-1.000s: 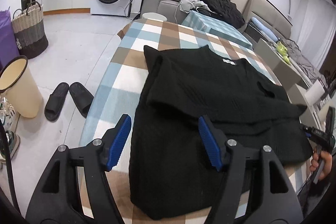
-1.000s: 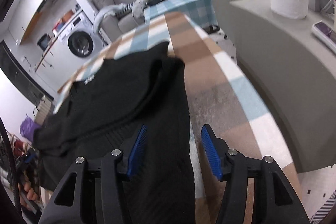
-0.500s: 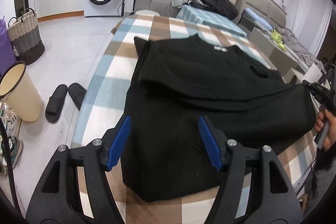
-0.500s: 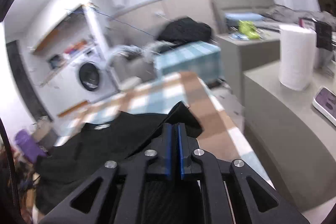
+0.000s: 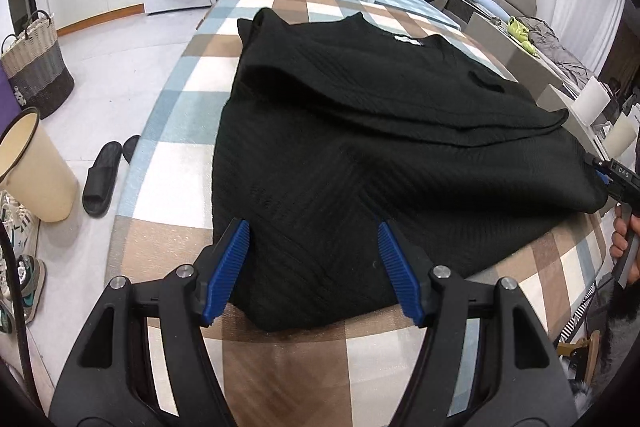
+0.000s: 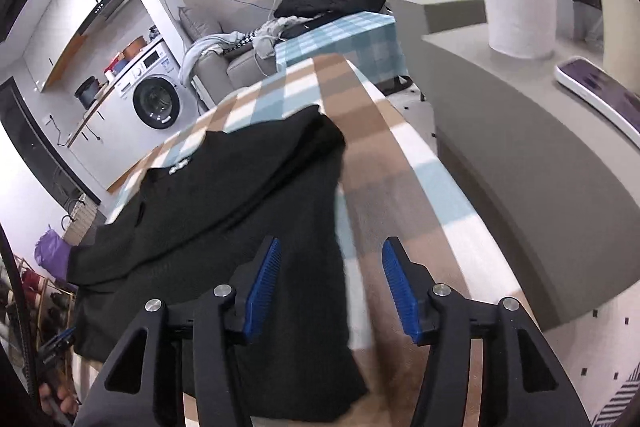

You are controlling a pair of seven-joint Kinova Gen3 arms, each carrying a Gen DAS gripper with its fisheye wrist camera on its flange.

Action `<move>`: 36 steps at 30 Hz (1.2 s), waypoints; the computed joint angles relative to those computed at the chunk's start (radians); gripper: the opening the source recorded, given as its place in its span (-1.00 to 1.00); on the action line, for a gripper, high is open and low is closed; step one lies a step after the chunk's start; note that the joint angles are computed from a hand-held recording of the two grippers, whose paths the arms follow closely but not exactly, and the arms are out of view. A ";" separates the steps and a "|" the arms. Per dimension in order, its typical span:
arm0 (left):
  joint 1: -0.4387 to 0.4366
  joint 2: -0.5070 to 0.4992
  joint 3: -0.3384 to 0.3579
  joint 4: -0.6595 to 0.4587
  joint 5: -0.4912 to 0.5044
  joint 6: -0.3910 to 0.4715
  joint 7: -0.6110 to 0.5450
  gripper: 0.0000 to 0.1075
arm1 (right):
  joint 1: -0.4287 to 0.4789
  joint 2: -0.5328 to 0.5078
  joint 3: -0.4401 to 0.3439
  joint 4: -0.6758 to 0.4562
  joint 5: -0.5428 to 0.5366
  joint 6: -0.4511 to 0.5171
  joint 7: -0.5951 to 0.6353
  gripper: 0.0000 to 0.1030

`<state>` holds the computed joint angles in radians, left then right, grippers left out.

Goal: Fold small clothes

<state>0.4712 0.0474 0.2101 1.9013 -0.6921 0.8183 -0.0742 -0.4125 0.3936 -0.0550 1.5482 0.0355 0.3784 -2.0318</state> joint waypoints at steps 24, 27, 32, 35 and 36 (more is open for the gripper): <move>0.005 -0.014 0.021 0.036 -0.080 -0.005 0.078 -0.75 | 0.084 0.067 -0.125 -0.040 -0.177 0.016 0.283 -0.40; 0.012 -0.015 0.024 0.032 -0.079 0.011 0.066 -0.76 | 0.075 0.077 -0.126 -0.053 -0.167 0.023 0.307 -0.67; 0.028 -0.023 0.037 0.036 -0.081 0.042 0.063 -0.76 | 0.093 0.066 -0.149 -0.040 -0.187 0.037 0.347 -0.76; 0.038 -0.034 0.049 0.041 -0.078 0.065 0.064 -0.76 | 0.111 0.051 -0.165 -0.014 -0.214 0.037 0.376 -0.76; 0.043 -0.039 0.055 0.043 -0.076 0.077 0.061 -0.76 | 0.114 0.044 -0.168 -0.003 -0.221 0.036 0.385 -0.76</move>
